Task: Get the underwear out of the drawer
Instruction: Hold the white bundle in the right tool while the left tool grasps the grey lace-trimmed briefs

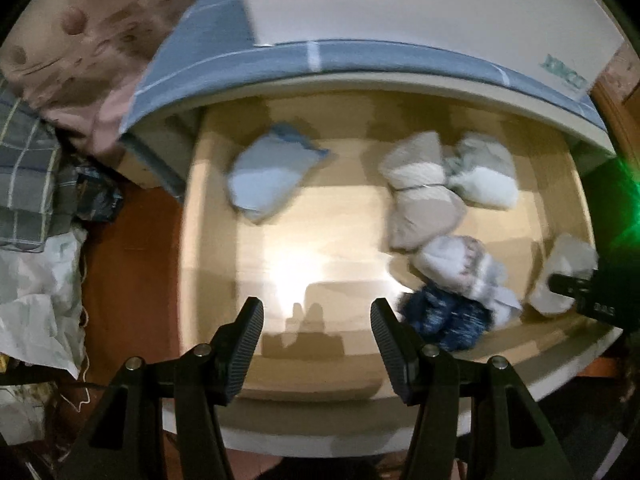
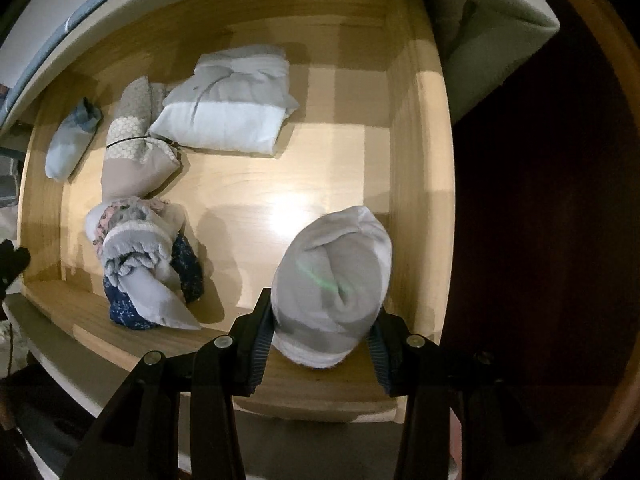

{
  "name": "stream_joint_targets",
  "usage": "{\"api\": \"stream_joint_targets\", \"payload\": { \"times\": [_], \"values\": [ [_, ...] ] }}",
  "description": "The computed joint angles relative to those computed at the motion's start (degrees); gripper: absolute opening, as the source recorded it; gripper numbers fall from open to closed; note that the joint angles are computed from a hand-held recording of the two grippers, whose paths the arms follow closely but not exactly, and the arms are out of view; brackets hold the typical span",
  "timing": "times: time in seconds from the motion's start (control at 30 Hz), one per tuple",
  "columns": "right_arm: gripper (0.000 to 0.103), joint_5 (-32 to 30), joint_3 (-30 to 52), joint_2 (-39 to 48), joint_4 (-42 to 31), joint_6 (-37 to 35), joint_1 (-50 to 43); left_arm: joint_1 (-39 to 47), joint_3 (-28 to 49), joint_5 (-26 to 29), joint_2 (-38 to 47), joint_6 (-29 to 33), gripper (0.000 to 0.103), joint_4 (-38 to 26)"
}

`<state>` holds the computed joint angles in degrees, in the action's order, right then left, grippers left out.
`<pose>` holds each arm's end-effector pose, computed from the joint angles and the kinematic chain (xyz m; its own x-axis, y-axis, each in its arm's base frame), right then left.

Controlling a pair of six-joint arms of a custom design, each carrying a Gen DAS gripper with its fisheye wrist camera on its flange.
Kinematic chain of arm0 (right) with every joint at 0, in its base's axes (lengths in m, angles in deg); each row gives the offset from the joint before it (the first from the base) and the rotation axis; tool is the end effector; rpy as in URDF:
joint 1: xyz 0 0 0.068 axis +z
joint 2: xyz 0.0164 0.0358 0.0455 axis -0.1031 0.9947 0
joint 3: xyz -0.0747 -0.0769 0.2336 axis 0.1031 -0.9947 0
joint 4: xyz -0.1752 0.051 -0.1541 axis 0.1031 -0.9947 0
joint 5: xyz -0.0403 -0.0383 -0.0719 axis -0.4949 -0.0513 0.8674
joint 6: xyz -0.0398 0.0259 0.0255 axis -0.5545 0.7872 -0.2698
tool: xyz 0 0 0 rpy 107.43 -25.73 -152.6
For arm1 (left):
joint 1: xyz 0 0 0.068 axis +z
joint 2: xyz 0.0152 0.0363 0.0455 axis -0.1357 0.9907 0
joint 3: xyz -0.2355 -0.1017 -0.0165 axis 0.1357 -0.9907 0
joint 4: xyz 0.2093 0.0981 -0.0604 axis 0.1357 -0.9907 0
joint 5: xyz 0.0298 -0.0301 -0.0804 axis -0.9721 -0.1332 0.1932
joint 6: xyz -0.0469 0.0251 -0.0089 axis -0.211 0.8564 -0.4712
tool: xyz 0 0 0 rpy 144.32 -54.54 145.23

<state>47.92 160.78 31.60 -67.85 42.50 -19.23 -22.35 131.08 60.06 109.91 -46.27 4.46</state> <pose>0.2940 -0.0638 0.2128 -0.9495 0.3136 -0.0062 0.3085 0.9374 0.1617 0.3328 -0.0855 0.2688 -0.8903 0.3841 -0.2444 0.3820 0.9223 0.0579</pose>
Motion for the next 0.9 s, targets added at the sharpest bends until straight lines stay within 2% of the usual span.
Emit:
{"api": "stream_joint_targets", "payload": {
  "times": [0.2,0.37,0.47,0.6,0.67,0.9],
  "values": [
    [0.04,-1.41,-1.55,0.03,0.43,-1.84,-2.64,-2.24,6.16,6.2,3.58,-5.8,0.057,-4.76],
    [0.04,-1.36,-2.02,-0.09,0.36,-3.92,-4.12,-3.39,9.31,9.58,6.86,-11.55,0.057,-5.46],
    [0.04,-1.93,-2.94,1.64,3.53,-0.11,-0.53,-4.49,10.64,11.42,9.03,-13.37,0.057,-5.47],
    [0.04,-2.81,-2.66,2.96,4.78,1.69,0.99,-6.6,14.75,10.83,13.72,-14.75,0.06,-6.95],
    [0.04,-3.26,-2.86,3.03,4.88,1.08,0.31,-7.18,15.63,11.5,15.05,-15.73,0.066,-7.32],
    [0.04,-5.22,-2.2,4.07,4.3,-0.54,-2.25,-8.99,18.44,9.94,20.88,-19.26,0.067,-9.24]
  ]
}}
